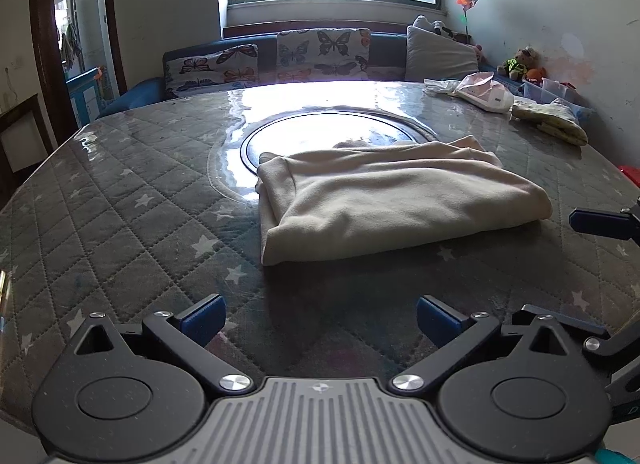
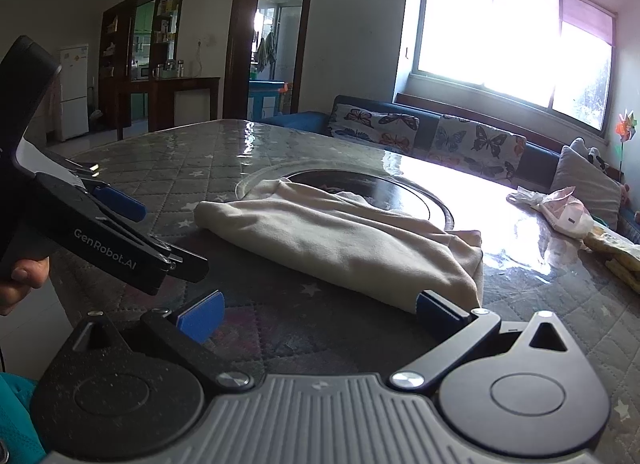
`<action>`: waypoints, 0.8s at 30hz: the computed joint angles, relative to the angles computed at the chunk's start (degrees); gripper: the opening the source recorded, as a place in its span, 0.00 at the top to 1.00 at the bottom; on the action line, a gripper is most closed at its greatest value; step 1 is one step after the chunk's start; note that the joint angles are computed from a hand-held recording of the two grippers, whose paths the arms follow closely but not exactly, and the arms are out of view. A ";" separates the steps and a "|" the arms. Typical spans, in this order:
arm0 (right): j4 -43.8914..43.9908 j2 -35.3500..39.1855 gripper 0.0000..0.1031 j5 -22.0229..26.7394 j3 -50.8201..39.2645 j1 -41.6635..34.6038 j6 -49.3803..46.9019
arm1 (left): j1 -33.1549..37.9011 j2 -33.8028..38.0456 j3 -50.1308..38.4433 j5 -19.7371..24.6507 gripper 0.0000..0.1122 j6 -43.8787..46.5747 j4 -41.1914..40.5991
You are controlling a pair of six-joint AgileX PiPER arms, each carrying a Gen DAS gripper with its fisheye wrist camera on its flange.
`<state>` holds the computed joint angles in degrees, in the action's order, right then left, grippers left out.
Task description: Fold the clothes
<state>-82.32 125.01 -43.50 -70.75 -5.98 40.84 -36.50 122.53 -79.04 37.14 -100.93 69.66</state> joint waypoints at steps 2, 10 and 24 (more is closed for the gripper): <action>0.13 -0.09 0.00 -0.08 0.14 -0.11 -0.25 | -0.19 0.31 -0.56 0.35 0.08 0.57 -0.55; -0.76 -0.08 0.00 0.16 -0.45 0.12 0.29 | 1.09 0.59 -1.67 -0.42 0.08 3.04 -2.39; -14.51 4.92 0.07 3.47 -14.43 10.42 13.14 | 11.83 -1.70 0.05 -3.27 0.08 3.81 -3.24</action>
<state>-96.83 129.93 -40.03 -85.18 4.45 53.98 -24.67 120.83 -78.99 33.87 -97.13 66.42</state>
